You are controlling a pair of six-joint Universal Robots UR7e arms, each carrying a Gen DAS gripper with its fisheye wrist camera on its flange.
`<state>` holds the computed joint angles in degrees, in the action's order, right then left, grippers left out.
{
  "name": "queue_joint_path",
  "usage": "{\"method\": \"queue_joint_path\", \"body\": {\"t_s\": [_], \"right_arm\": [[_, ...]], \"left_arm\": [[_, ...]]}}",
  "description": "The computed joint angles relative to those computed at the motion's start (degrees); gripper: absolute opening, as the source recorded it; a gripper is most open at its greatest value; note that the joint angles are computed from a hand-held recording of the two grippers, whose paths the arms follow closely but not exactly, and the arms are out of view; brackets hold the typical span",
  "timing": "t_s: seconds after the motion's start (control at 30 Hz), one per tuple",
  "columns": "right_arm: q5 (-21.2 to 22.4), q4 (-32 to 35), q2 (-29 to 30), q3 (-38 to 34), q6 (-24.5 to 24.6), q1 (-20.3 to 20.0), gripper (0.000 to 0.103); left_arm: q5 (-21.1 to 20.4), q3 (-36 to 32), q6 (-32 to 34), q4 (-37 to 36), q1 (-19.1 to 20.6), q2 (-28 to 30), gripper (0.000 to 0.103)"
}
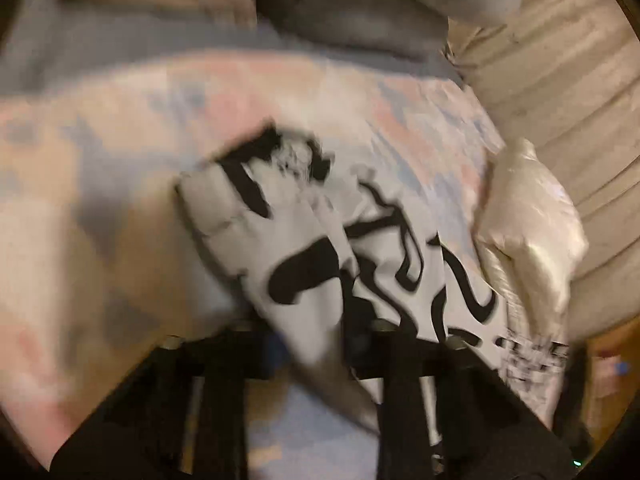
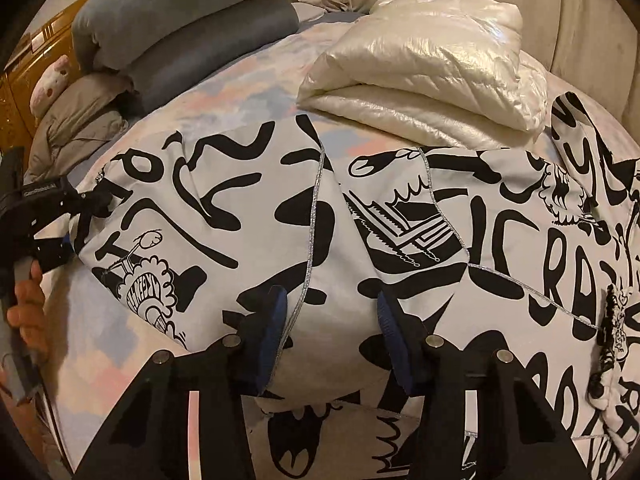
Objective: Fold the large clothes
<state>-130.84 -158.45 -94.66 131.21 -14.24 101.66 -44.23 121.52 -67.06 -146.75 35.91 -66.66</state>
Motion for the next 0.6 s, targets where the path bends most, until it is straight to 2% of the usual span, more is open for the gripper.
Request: {"method": "queue_joint_path", "body": {"t_s": [0.07, 0.1, 0.2, 0.27, 0.33, 0.43, 0.6], "right_arm": [[0.71, 1.54, -1.58, 0.03, 0.25, 0.17, 0.048], [0.91, 2.26, -2.47, 0.10, 0.42, 0.44, 0.048], [1.15, 4.45, -5.95, 0.27, 0.76, 0.80, 0.048], [1.47, 6.20, -8.89, 0.45, 1.64, 0.91, 0.048], [1.90, 8.36, -12.61, 0.56, 2.50, 0.51, 0.048], [1.81, 11.90, -18.51, 0.43, 3.02, -1.02, 0.048], [3.52, 17.00, -29.69, -0.37, 0.87, -6.82, 0.048]], "left_arm": [[3.98, -0.95, -0.48, 2.05, -2.61, 0.25, 0.007], [6.98, -2.45, -0.50, 5.51, -4.54, 0.90, 0.005], [13.04, -6.65, 2.23, 11.69, -9.38, 3.25, 0.004], [14.12, -8.80, 6.40, 11.25, -11.87, 4.56, 0.004], [14.34, -11.54, 11.05, 9.71, -14.40, 6.63, 0.004], [12.52, -14.78, 17.63, 5.92, -17.45, 9.57, 0.004], [5.37, -22.16, 27.53, 0.98, -21.29, 18.21, 0.004]]}}
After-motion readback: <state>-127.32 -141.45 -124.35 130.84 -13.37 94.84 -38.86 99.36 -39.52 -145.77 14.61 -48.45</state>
